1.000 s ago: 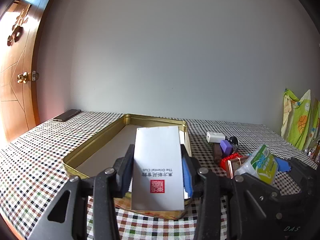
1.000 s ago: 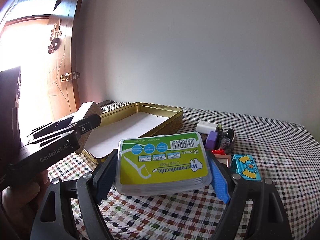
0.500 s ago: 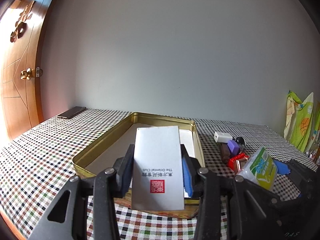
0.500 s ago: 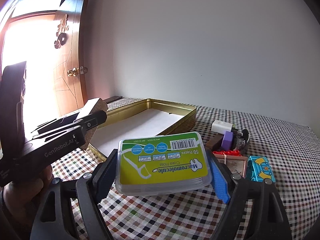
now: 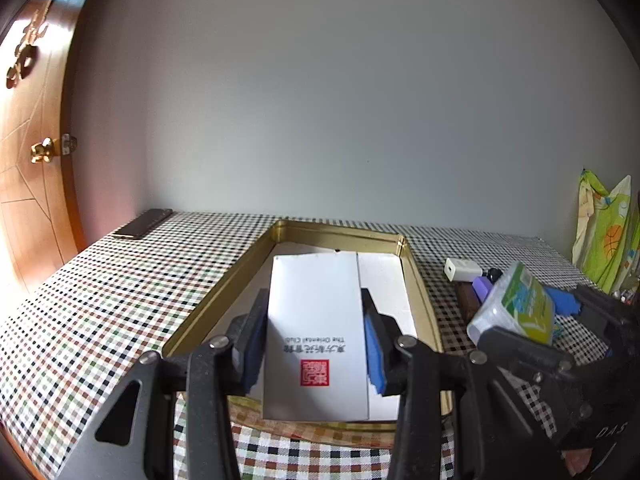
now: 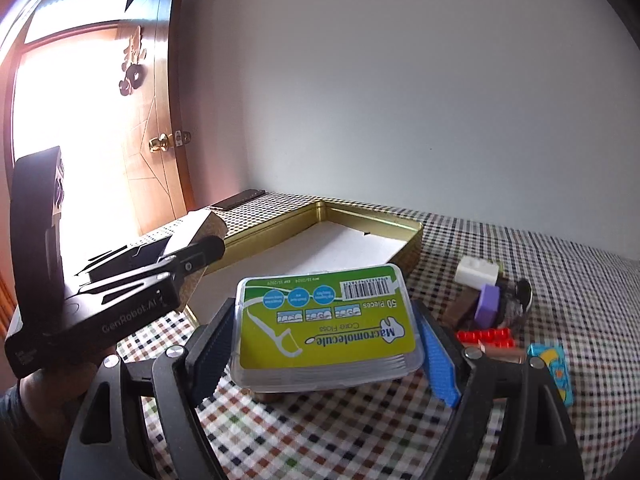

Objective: Organize rigid objects
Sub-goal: 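Carry the white box with the left tool while the right tool carries the floss box to the tin, then open the left tool over the tin while the right tool releases the floss box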

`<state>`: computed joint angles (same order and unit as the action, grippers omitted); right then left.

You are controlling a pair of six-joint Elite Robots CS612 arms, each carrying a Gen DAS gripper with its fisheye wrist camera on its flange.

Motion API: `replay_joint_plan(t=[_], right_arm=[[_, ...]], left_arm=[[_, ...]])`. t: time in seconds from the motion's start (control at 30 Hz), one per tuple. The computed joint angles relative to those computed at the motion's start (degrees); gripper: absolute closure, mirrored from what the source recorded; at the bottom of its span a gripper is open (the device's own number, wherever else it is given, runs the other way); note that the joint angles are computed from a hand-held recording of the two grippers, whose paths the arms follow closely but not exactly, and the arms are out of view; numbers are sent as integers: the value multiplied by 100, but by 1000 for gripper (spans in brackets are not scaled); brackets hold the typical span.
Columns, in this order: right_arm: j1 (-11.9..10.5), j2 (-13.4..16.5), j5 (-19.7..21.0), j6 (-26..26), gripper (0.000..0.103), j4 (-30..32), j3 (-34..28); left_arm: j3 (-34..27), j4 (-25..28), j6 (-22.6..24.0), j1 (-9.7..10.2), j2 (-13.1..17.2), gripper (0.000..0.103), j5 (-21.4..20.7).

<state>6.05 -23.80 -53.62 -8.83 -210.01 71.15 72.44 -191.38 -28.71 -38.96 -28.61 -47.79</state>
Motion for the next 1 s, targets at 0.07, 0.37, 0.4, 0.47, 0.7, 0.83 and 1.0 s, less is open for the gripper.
replay_joint_plan(t=[0.07,0.37,0.4,0.47,0.7,0.83,1.0], right_arm=[[21,-3,4,-71,19,131,-92],[178,100,-108,-437,19,1256,-796],[195,125,-114,-443,19,1419,-911],[238,203,-192,-493,19,1807,-1200],[306,529,-388,-459,19,2963,-2128],[345,639,-454,-579,19,3244,-2424],[386,676,-497,-732,19,3488,-2553]], left_arm=[[-36,230,-59,69,-28,62,-236],[-411,1177,-158,353,-25,62,-914],[-476,1286,-168,391,-20,62,-988],[-614,1571,-124,441,-4,62,-1018],[-986,2282,-49,564,78,62,-1078],[-1127,2543,-86,618,124,62,-1204],[-1248,2779,-119,636,172,62,-1156]])
